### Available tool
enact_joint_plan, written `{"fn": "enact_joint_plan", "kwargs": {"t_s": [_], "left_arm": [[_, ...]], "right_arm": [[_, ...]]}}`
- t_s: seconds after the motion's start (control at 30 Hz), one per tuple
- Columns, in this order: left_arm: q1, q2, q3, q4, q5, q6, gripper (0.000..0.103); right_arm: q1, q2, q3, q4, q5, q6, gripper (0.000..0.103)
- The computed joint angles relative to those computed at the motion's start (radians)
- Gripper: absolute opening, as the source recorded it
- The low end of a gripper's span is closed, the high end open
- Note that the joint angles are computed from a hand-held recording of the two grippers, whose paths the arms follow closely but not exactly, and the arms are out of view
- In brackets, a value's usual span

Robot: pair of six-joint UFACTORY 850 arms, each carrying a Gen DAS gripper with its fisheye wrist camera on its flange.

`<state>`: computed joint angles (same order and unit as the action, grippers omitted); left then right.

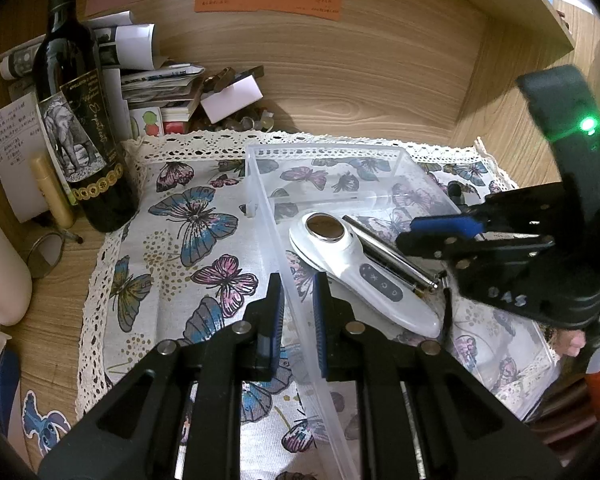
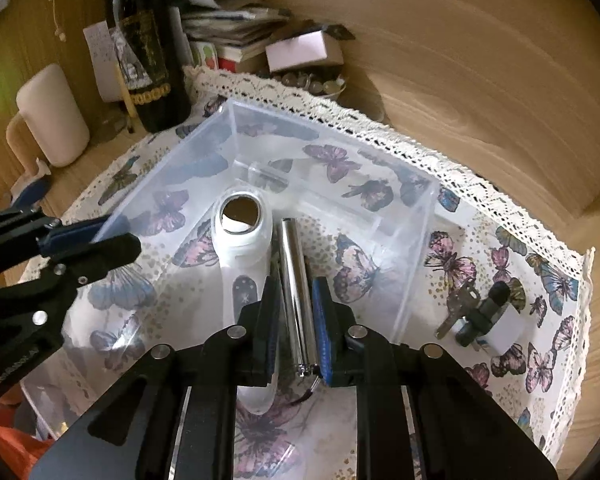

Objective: Organize rigid objects
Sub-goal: 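Place the silver tube into the tray beside the case and release, then move the right gripper to the black cable and grasp it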

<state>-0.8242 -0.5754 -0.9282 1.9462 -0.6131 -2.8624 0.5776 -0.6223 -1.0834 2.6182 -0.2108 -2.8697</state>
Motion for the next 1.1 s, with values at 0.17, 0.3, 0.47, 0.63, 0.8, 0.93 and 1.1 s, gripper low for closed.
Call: {"fn": "enact_joint_plan", "kwargs": {"t_s": [0.17, 0.3, 0.47, 0.63, 0.8, 0.93, 1.1], "left_arm": [[-0.001, 0.0, 0.0, -0.003, -0.001, 0.003, 0.013], [0.001, 0.0, 0.0, 0.002, 0.001, -0.001, 0.013], [-0.001, 0.0, 0.0, -0.002, -0.001, 0.002, 0.013], [0.002, 0.001, 0.002, 0.002, 0.0, 0.001, 0.013], [-0.001, 0.002, 0.003, -0.002, -0.002, 0.004, 0.013], [-0.001, 0.002, 0.002, -0.012, -0.001, 0.018, 0.013], [-0.002, 0.001, 0.002, -0.015, -0.002, 0.019, 0.013]], "right_arm": [[-0.021, 0.064, 0.064, 0.086, -0.078, -0.07, 0.026], [-0.052, 0.123, 0.12, 0.139, -0.145, -0.102, 0.034], [-0.087, 0.159, 0.162, 0.215, -0.185, -0.144, 0.039], [-0.121, 0.134, 0.156, 0.252, -0.159, -0.139, 0.039], [-0.14, 0.062, 0.119, 0.211, -0.114, -0.091, 0.039], [-0.161, 0.01, 0.089, 0.036, -0.093, 0.087, 0.039], [-0.162, -0.036, 0.064, -0.046, -0.078, 0.167, 0.039]]}}
